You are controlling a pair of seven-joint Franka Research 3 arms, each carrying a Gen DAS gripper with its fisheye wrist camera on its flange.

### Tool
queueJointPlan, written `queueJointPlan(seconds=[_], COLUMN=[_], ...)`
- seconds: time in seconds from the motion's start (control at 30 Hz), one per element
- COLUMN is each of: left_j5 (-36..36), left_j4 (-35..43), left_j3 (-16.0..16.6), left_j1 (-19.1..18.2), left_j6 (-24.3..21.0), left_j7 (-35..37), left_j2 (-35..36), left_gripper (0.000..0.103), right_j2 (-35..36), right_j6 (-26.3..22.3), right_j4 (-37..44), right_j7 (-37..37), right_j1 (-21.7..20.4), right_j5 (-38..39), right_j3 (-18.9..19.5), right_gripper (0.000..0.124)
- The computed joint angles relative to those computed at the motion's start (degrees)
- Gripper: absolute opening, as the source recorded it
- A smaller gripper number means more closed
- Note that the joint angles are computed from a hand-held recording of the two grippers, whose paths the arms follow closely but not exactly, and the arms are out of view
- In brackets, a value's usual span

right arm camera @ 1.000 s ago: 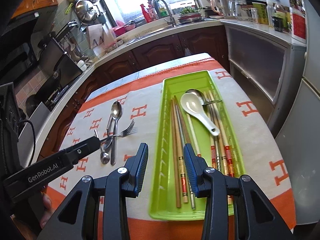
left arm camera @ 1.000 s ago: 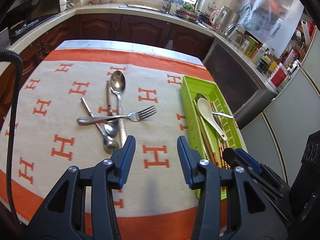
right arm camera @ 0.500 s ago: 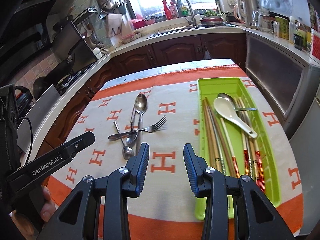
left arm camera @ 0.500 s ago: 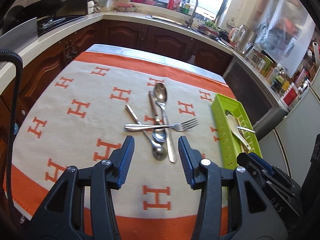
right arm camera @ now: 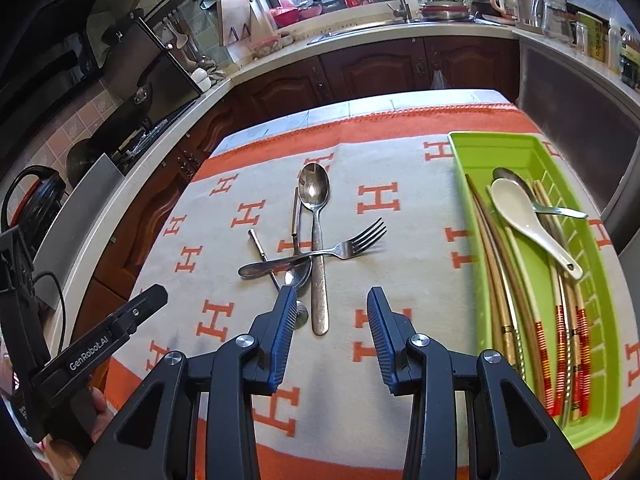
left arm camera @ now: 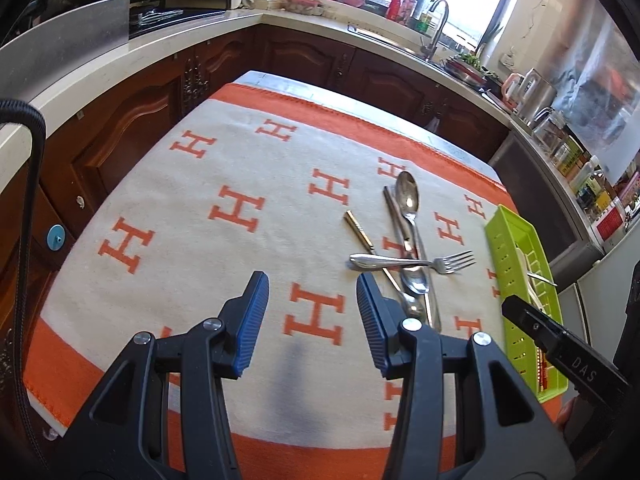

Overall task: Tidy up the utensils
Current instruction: 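Move both open tools back over the remaining forks and spoons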

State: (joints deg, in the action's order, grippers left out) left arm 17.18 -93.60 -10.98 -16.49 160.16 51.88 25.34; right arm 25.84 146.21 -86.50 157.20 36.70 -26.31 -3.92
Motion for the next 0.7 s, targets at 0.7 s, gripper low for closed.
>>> queueJointPlan(seconds=[0.7], left_j5=[-5.5], left_j4=[7.3], left_j3=[-1.8], left_j1=[2.1], left_j6=[-3.2], left_j7=[6.3], left_j2=[7.6], left_gripper=[0.042], right_j2=[17.9], right_j6=[-1.2], right_j4=[18.3], right_j7=[-2.4], right_j1=[-4.8], right_j5=[17.5], right_j3=[-1.7], right_gripper=[0.037])
